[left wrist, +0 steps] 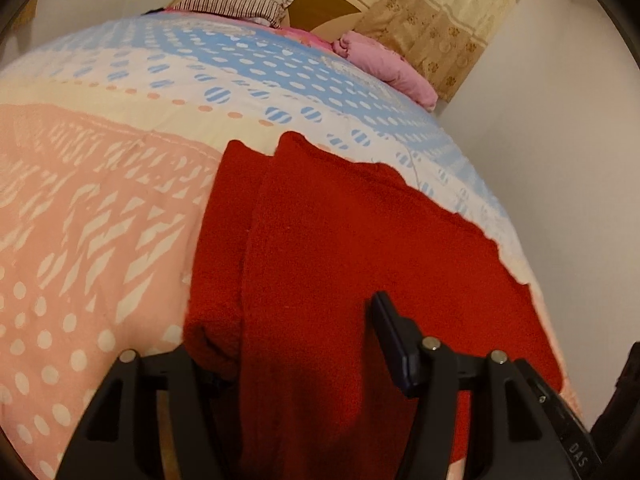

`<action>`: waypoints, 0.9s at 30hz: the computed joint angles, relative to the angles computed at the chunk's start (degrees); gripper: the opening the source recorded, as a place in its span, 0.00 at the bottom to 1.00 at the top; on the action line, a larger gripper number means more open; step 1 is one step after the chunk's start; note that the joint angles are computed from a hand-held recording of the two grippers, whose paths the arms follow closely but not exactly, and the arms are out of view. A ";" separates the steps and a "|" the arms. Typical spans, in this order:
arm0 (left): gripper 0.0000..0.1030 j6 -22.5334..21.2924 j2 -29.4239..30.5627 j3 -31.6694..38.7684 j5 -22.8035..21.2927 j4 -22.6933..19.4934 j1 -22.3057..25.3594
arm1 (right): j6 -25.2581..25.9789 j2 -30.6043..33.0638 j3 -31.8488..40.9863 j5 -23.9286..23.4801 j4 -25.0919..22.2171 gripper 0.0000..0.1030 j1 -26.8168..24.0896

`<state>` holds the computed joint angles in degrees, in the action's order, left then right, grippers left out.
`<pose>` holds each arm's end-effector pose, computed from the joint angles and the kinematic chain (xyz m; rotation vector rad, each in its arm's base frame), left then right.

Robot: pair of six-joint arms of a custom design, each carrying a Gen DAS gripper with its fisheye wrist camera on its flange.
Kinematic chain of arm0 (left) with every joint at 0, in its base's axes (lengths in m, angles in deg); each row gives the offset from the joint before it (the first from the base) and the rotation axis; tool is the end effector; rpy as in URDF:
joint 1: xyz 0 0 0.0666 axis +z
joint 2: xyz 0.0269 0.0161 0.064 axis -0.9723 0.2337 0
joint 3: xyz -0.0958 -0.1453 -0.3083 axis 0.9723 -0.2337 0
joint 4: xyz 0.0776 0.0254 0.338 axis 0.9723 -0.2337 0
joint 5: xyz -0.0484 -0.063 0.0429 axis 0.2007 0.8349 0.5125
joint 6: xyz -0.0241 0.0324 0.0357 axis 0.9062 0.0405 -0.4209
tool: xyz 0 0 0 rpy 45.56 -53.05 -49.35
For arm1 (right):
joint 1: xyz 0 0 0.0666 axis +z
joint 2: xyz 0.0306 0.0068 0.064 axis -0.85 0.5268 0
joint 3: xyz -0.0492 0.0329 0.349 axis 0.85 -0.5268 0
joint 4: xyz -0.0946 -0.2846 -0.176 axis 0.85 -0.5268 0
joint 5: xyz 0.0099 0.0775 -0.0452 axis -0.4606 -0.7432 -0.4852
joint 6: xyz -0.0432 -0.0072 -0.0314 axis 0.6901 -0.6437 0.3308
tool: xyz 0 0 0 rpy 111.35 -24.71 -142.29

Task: Fold small clothes

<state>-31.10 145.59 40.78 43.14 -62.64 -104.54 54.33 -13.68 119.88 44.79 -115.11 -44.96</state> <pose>0.3336 -0.1661 0.2711 -0.6446 2.2711 -0.3311 0.3361 0.0930 0.3077 -0.4134 2.2790 0.6070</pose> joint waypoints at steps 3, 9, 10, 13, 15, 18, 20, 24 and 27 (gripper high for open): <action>0.59 -0.18 -0.02 -0.18 -0.06 0.00 0.13 | 0.89 0.81 -0.39 1.28 0.45 0.03 2.05; 0.59 -0.82 1.03 0.78 -1.31 -1.28 -0.32 | 0.01 4.03 -0.94 0.18 1.31 0.03 2.30; 0.59 -0.82 1.15 0.89 -1.44 -1.36 -0.41 | -0.12 4.18 -1.04 -0.62 1.43 0.03 1.86; 0.59 -0.68 1.19 0.89 -1.37 -1.25 -0.42 | -0.24 4.22 -1.16 -0.47 1.69 0.03 2.05; 0.59 -0.74 1.30 1.03 -1.55 -1.39 -0.47 | -0.17 4.15 -1.24 0.02 1.84 0.03 2.28; 0.59 -0.86 1.39 1.18 -1.58 -1.65 -0.38 | -0.19 3.94 -1.48 0.20 2.01 0.03 2.38; 0.59 -0.87 1.29 1.07 -1.46 -1.54 -0.37 | -0.15 3.91 -1.46 0.29 1.95 0.03 2.41; 0.52 -0.28 1.02 0.82 -1.47 -1.23 -0.40 | 0.10 3.35 -1.82 0.79 1.89 0.03 2.56; 0.31 0.02 0.28 0.28 -1.62 -0.41 -0.51 | 0.00 3.41 -1.67 0.84 1.83 0.03 2.63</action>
<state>-31.08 145.87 41.06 41.51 -63.04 -105.05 54.33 -10.26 118.21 45.63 -113.28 -42.33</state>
